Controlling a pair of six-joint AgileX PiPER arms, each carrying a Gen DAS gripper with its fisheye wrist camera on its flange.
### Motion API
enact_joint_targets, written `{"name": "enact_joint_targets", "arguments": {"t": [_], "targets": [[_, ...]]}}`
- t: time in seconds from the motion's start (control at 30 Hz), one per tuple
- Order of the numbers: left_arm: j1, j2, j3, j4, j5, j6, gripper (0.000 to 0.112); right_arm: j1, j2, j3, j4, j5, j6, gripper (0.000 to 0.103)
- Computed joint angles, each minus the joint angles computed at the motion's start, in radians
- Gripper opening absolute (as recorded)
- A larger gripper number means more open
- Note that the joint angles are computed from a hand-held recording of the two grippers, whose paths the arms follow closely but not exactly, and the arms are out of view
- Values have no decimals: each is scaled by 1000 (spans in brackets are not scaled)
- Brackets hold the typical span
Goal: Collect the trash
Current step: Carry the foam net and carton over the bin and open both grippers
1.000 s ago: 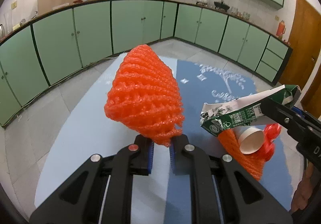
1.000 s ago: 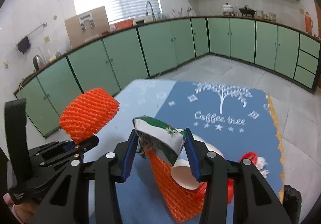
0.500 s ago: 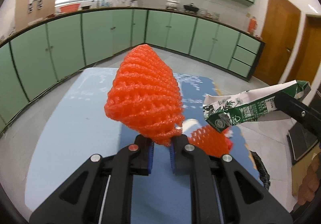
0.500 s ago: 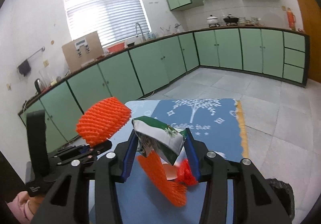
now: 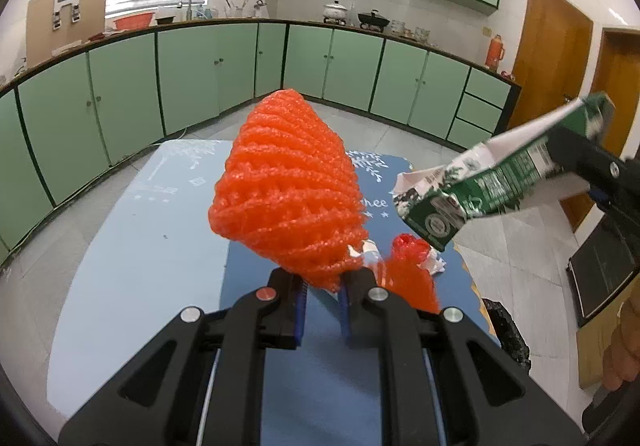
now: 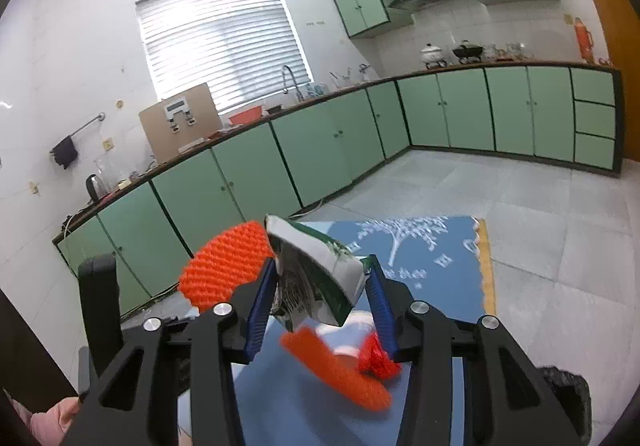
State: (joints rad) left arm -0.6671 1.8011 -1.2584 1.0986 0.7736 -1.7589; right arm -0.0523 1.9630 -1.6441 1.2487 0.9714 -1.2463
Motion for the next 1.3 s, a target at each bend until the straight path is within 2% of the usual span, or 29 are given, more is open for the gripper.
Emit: {"name": "enact_joint_targets", "arguments": {"t": [0.07,0.37,0.53,0.7,0.8,0.9,1.07,1.17,1.3], "targets": [[-4,-19,18,12,13,-17,12,23,9,-30,-6,-3,16,37],[-15,-70,64,29,37,-48,12,75,-2,-29,-36,-33,33,32],[-16,-49,32,10,7,-12,12,48,-22,19,-52,-44,24,31],[-23,14,-55,-39,-72,69,12,-29,-40,64,-58,-45,14,31],[-44,94,-159,-121,-144,177,12,-86,-54,93,-59,-46,2,31],[-65,176,-263,-210,-182,296,12,-159,-62,115,-69,-50,-4,31],[-89,348,-498,-470,-220,611,12,-281,-39,121,-106,-74,18,31],[-93,455,-660,-648,-210,802,12,-345,-4,108,-140,-97,34,31],[-101,601,-893,-828,-152,1003,14,-408,48,94,-181,-127,60,32]]}}
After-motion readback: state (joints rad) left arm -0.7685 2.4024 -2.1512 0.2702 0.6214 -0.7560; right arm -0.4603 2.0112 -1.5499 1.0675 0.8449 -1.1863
